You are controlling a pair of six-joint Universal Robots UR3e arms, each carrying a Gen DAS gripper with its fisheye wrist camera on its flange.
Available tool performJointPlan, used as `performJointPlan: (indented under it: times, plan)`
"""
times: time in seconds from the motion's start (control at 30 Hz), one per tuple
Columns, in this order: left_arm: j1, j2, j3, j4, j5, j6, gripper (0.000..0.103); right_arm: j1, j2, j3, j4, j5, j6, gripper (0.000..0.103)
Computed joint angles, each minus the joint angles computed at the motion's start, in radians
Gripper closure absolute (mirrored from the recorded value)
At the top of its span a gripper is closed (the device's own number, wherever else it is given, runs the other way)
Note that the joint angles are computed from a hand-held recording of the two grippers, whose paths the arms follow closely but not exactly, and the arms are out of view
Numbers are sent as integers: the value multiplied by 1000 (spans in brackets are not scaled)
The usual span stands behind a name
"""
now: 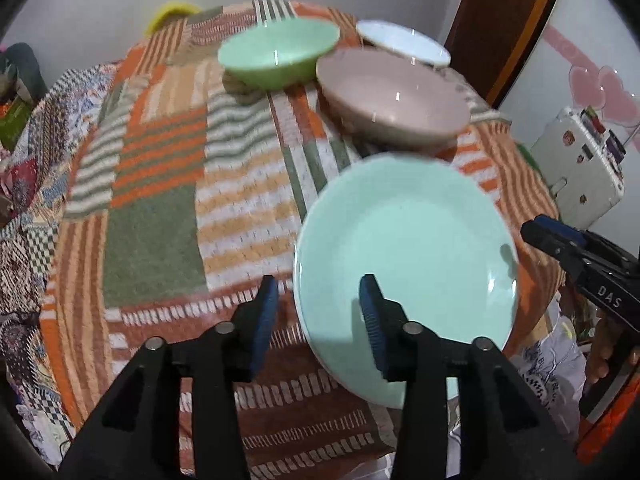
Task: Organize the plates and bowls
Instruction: 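Open both grippers to release the mint-green plate on the stack, then grasp the pinkish-beige bowl rim with both grippers and lift it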
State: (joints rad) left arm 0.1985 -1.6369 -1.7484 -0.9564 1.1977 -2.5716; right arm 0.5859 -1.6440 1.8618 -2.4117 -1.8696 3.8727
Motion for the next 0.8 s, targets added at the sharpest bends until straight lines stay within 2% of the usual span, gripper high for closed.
performJointPlan:
  times: [0.1, 0.27, 0.53, 0.8]
  plan:
    - [4, 12, 30, 8, -29, -4, 54, -14, -13, -11, -1, -3, -13, 68]
    - [-12, -35, 128, 45, -66, -41, 46, -42, -11, -47, -16, -15, -47, 58]
    - [-73, -206, 328, 72, -70, -123, 44, -114, 58, -132, -53, 13, -117, 54]
    - [-146, -436, 588, 56, -24, -179, 44, -185, 145, -190, -105, 65, -161, 54]
